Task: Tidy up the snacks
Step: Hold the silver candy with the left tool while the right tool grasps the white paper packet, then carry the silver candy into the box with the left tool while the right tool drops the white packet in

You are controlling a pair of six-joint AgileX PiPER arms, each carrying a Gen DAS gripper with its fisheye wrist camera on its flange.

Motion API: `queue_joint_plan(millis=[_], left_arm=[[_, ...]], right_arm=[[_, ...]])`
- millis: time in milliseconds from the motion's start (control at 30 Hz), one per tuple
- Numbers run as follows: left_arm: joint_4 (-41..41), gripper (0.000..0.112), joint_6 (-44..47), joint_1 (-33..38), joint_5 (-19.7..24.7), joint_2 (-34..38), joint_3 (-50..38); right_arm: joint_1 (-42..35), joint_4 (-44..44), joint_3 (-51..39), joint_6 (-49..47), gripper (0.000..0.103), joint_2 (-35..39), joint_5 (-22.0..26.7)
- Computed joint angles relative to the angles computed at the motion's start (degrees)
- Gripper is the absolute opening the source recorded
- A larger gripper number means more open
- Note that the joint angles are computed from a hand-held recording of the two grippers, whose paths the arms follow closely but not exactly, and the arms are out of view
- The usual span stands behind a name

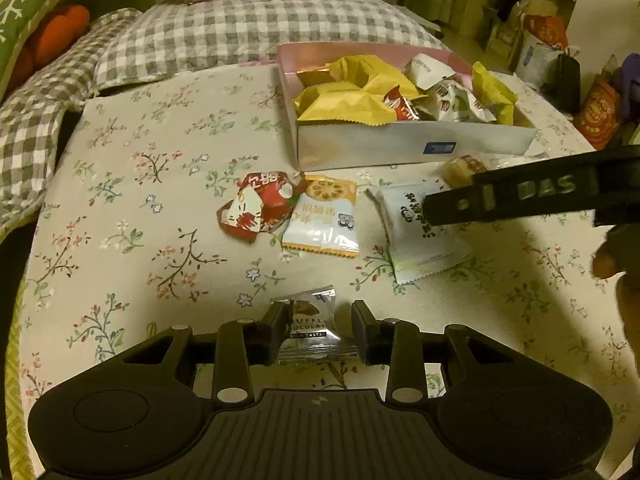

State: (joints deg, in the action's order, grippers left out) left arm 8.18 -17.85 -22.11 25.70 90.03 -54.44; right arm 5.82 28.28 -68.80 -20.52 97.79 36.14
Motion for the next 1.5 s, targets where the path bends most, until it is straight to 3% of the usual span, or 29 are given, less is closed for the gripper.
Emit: queue_joint_plan(millis=[300, 367, 433, 467, 600, 767, 900, 1033, 1167, 1500], left_arm=[[-2.06, 0.033, 3.42, 2.06, 0.03, -0.14, 0.79], [-2.52, 0.033, 4.08, 2.41, -0.2, -0.31, 1.06], [-3.3, 0.033, 4.87, 2.78, -0.37, -0.56, 1.33], [-3.62, 0.033, 5.17, 2.91, -0.43, -0.58, 1.37], [-3.52, 0.033, 4.57, 3.0, -0.35, -0.75, 1.46], [-4.81, 0.033, 4.52, 3.43, -0.46, -1.09, 1.47], [-5.15, 0.033, 3.43, 3.46, -1.02, -2.09, 1.56], [-3.36, 0.033, 0.2, 2.38, -1.88, -2.41, 0.32], [3.56, 0.033, -7.96, 0.61, -1.2, 0.11, -5.05], [-2.11, 0.033, -2.73, 1.49, 2.07, 13.31, -26.46]], right_arm=[[8.75, -16.57, -0.77, 14.27, 0.069, 3.84, -5.59], [10.6, -22.17, 0.02, 18.07, 0.065, 3.71, -7.26], [12.18, -28.71, 1.31, 21.6, 0.049, 3.39, -9.53], [12.18, -28.55, 1.37, 21.41, 0.045, 3.26, -9.64], [9.1, -20.02, 0.06, 14.56, 0.039, 3.21, -7.12], [2.81, -3.72, -1.13, 3.27, 0.039, 2.6, -0.6], [-2.25, 3.59, 0.01, -1.42, 0.039, 0.08, 3.68], [-5.22, 6.17, 1.63, -3.25, 0.039, -3.5, 5.08], [-8.5, 8.55, -0.04, -4.63, 0.04, -3.98, 5.18], [-12.16, 13.46, -13.13, -4.4, 0.04, 3.73, 7.2]])
